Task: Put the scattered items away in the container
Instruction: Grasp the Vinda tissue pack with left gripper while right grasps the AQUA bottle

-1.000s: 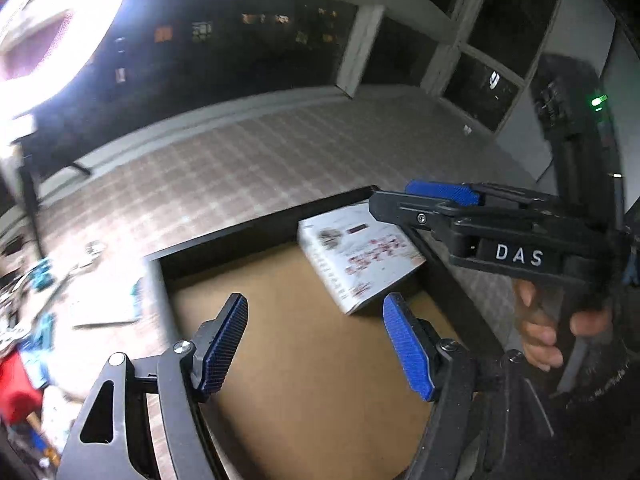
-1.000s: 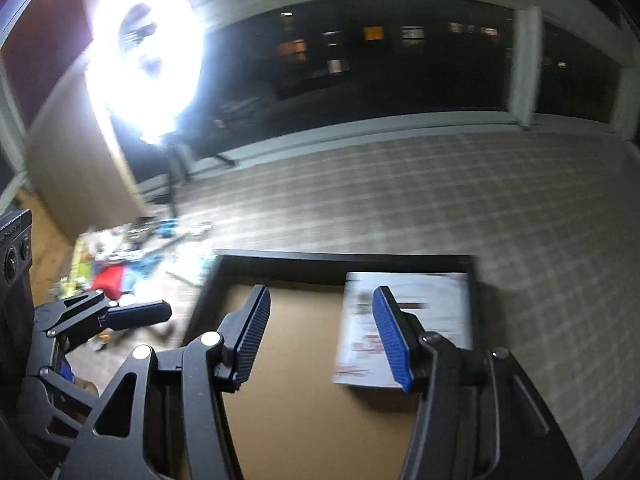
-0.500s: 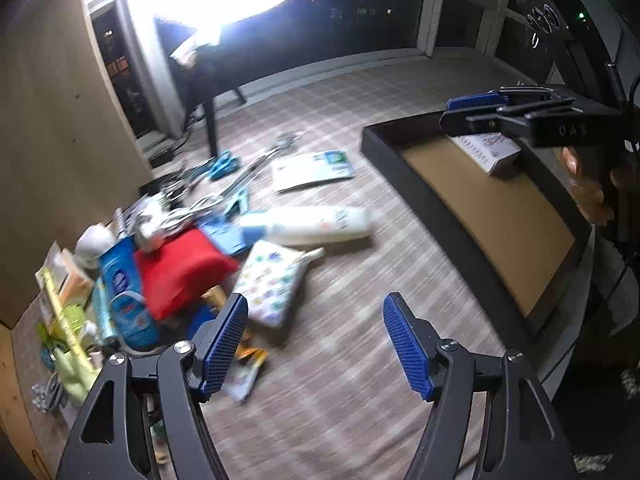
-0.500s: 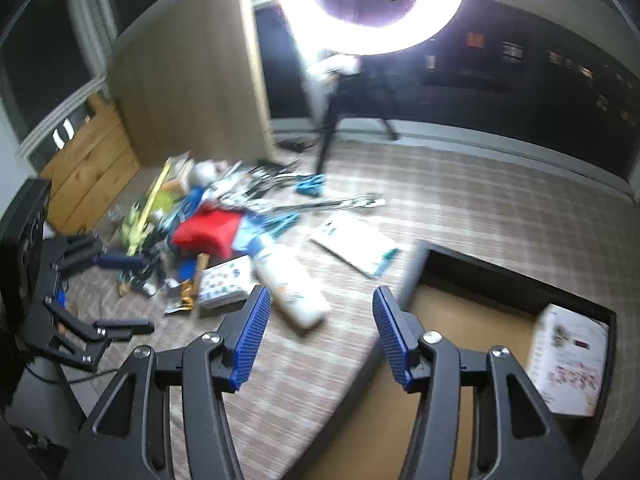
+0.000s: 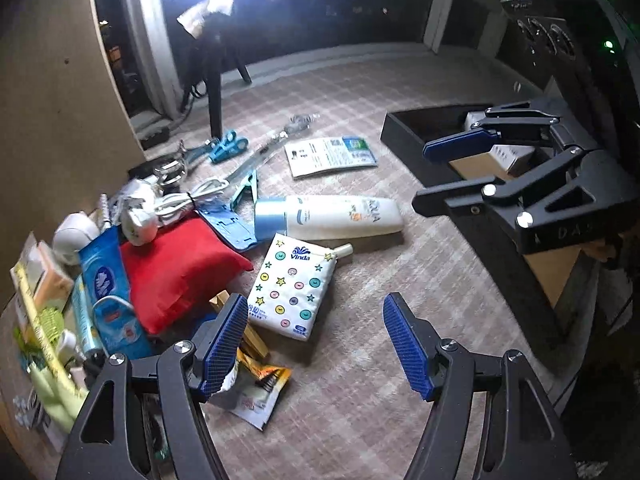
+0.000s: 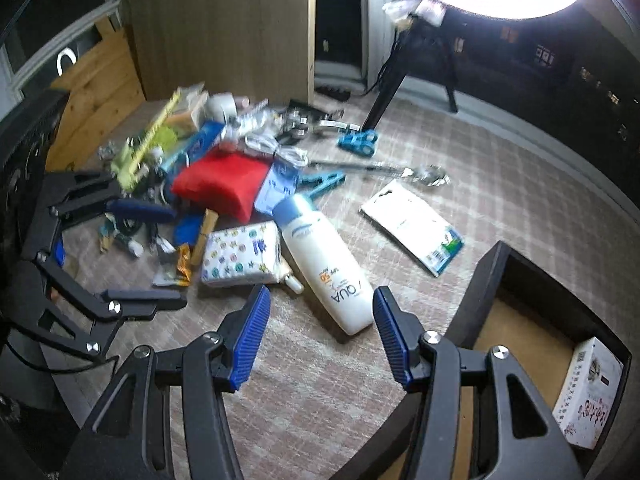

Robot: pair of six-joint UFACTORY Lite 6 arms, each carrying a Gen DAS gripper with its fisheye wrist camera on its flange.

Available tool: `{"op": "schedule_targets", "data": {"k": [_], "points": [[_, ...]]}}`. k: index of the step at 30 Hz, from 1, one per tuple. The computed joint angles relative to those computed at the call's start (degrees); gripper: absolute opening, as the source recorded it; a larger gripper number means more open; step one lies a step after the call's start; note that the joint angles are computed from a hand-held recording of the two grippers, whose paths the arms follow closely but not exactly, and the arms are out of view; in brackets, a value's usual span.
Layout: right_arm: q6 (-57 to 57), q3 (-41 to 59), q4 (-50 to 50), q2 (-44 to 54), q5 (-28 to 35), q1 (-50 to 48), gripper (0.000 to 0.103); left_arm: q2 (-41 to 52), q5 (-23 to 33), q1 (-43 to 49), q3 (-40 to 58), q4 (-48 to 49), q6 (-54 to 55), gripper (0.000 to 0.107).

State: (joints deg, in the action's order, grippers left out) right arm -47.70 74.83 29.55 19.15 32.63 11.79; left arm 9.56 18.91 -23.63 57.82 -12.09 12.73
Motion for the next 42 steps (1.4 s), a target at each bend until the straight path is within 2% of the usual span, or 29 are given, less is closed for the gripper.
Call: {"op": "schedule_targets", "data": {"k": [2,8,25,27,29,35,42], "points": [[1.1,1.3,-2.2,2.2,0.0,0.6,0.053,3.3,0.9,1.3,2.2,-5.8,6.5,0.068],[4.7,9.6,-7.0,11.2,2.2,1.9,0.053,11.0,3.4,3.3,8.1,-10.5,13.4,0.067],[8.7,35.7,-12.7,33.7,12.4,4.9,0.055,22.1,7.9,5.6,17.3,-10.0,17.1,0.067],[8.3,40.5,-11.6,37.2,15.1,4.6,0.056,23.6,8.7,5.7,18.8,-10.5,17.5,0.065],[8.4,43.6,-10.5,39.4,17.1,4.3,0.056,24.6,9.2,5.6,19.7,-10.6,17.2,0.059],[6.6,40.7,-4.9,37.8,17.0,2.5,0.050,23.7,8.4,5.9,18.1,-13.5,18.4,0.053],[3.2,27.8,1.7,28.7,10.7,0.6,0.048,18.5,6.4,6.2,13.8,-17.9,19.4,0.051]]}}
